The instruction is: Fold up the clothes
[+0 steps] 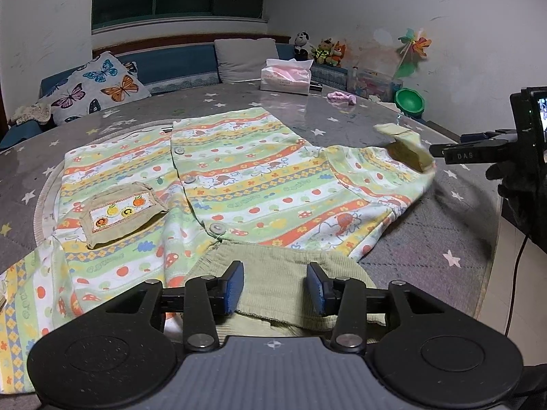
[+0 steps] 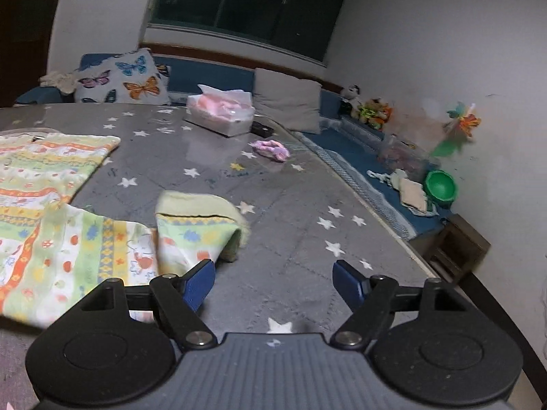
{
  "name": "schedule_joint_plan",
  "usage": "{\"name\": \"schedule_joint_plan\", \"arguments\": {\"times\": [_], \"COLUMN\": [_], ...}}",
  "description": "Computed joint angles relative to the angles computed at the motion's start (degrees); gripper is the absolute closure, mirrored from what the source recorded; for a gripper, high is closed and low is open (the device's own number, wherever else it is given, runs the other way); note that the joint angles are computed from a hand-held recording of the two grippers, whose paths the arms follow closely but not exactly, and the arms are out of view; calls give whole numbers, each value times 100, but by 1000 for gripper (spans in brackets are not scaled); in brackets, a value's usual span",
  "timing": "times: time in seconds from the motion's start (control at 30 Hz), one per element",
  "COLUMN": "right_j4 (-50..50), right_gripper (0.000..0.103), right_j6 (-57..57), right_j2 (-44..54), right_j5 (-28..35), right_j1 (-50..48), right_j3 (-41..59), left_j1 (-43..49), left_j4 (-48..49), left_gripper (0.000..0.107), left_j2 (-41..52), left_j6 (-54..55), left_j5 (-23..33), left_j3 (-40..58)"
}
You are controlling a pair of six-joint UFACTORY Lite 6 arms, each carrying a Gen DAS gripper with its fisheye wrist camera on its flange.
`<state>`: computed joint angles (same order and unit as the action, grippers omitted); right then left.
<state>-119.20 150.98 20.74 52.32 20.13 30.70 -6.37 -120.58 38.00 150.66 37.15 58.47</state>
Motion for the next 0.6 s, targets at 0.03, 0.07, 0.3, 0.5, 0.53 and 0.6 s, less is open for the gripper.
{"name": "schedule_joint_plan", "arguments": {"times": [0.03,0.07,0.3,0.5,0.53,0.6], "right_j4": [-57,-95,-276,200,267,333], "right_gripper": [25,25,17,16,16,16], "right_j6": [8,43,-162,-1064,-1125,-1055], "right_j2": [8,12,328,1262,1356,1363], "right_j5": [3,15,-70,-123,-13,238], "right_j1": [18,61,420,227,181,24], "right_j3": [2,10,551,1490,1536,1443], "left_j1": [-2,-8,-31,-19,-13,-3], "left_j4": [-18,-44,-91,-78,-71,-50], "left_gripper": [62,61,58,58,58,58], "left_j2": [0,-3,-17,-35,-33,-25], "left_j6": [14,34,74,76,81,74], "left_j5": [3,8,18,33,40,54], "left_j3": [-5,-20,-55,-78,-78,-73]}}
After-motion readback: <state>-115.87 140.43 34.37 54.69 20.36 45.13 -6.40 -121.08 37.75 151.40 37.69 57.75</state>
